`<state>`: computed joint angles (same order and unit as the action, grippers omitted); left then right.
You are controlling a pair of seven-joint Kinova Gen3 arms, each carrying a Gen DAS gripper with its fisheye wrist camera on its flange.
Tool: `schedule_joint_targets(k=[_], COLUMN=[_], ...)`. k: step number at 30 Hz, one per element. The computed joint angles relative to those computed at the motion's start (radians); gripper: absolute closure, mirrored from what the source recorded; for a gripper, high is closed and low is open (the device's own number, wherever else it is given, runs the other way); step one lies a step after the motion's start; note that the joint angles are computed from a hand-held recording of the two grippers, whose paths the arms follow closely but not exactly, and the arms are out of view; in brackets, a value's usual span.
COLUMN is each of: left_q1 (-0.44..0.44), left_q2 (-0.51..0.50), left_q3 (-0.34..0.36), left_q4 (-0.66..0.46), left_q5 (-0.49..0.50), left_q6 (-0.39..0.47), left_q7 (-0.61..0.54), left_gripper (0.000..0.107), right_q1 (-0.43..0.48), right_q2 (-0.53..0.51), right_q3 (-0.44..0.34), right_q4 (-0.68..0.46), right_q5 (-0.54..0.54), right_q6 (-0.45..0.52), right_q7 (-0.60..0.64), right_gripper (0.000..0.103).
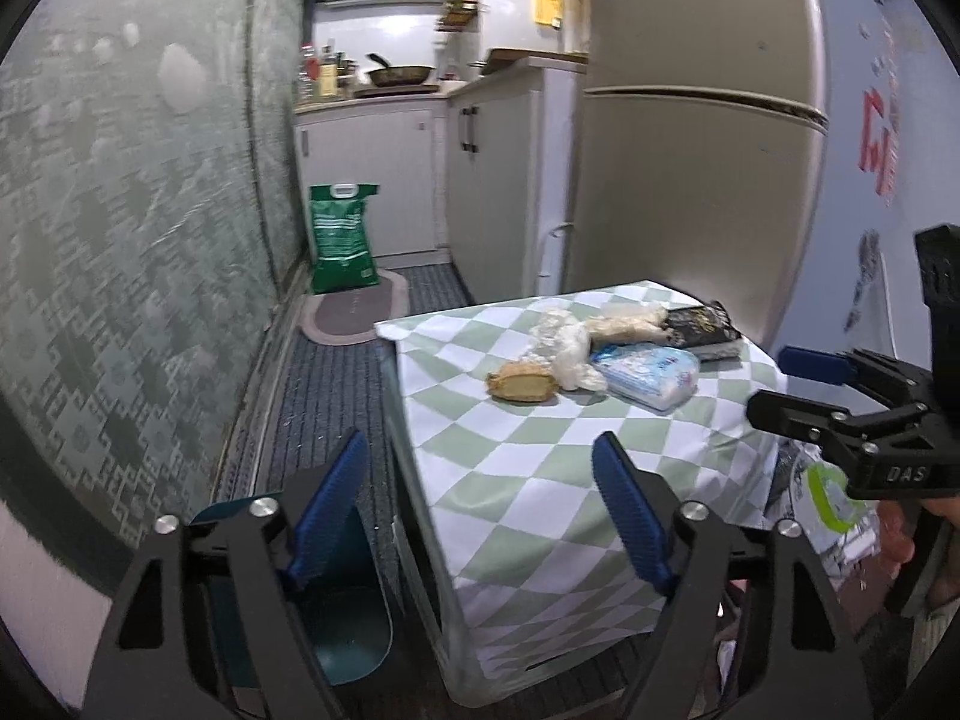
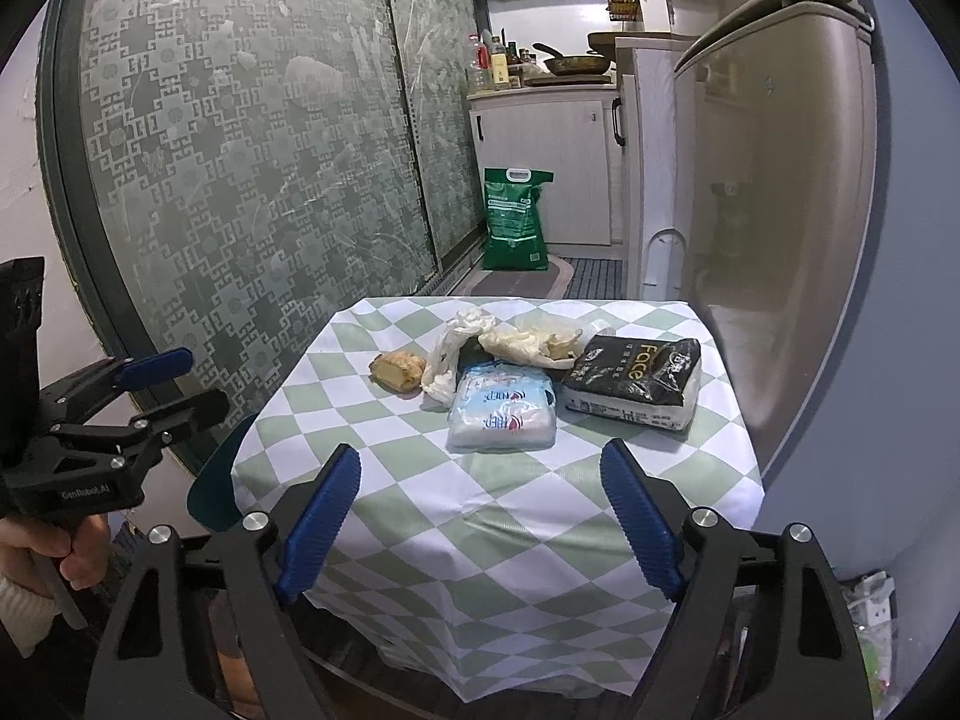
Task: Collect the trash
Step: 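Grasp the crumpled white tissue with the left tool while the right tool grasps the blue-and-white tissue pack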
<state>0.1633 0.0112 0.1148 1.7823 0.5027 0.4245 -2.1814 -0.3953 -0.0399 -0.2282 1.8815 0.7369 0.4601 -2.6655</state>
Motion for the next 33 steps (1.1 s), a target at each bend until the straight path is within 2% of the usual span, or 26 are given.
schedule_joint_targets(k=[3,12,18,22,26,33], left_q1=[-0.002,-0.005,0.039,0.047,0.074,0.098], left_q2=[0.027,0.149,0.242,0.308,0.354,0.42], left_q3=[0.004,0.041,0.056,0.072,0.07,0.07], left_q4=[-0.05,-0.235,-0.369,-0.453,-0.502,-0.582], left_q5=[-0.009,-0.103,-0.2,-0.213,-0.247,-0.284], left_q6=[0.056,0.221,0.285,0.347,0.366,0.395], left_q7=[-0.012,0.034,0.093,0.112,0.142,0.189], left_gripper=[0.041,0.059,0.06,0.063,0.066,0.075], right_q1=[0.003,-0.003,0.011,0.022,0.026,0.006], right_q2=[0.012,0.051,0.067,0.084,0.088,0.103], right_q3=[0.006,0.051,0.083,0.097,0.107,0.116], right_q4=[-0.001,-0.022,-0.021,-0.028,-0.027,-0.042], right_q5=[0.001,-0.104,-0.194,-0.268,-0.321,-0.324], right_q6=[-0.022,-0.061,-0.096,-0.103,-0.123,-0.118], right_q7=[0.006,0.112,0.197,0.267,0.33,0.371], right_gripper=[0.022,0.033,0.034,0.038,0.039,0.043])
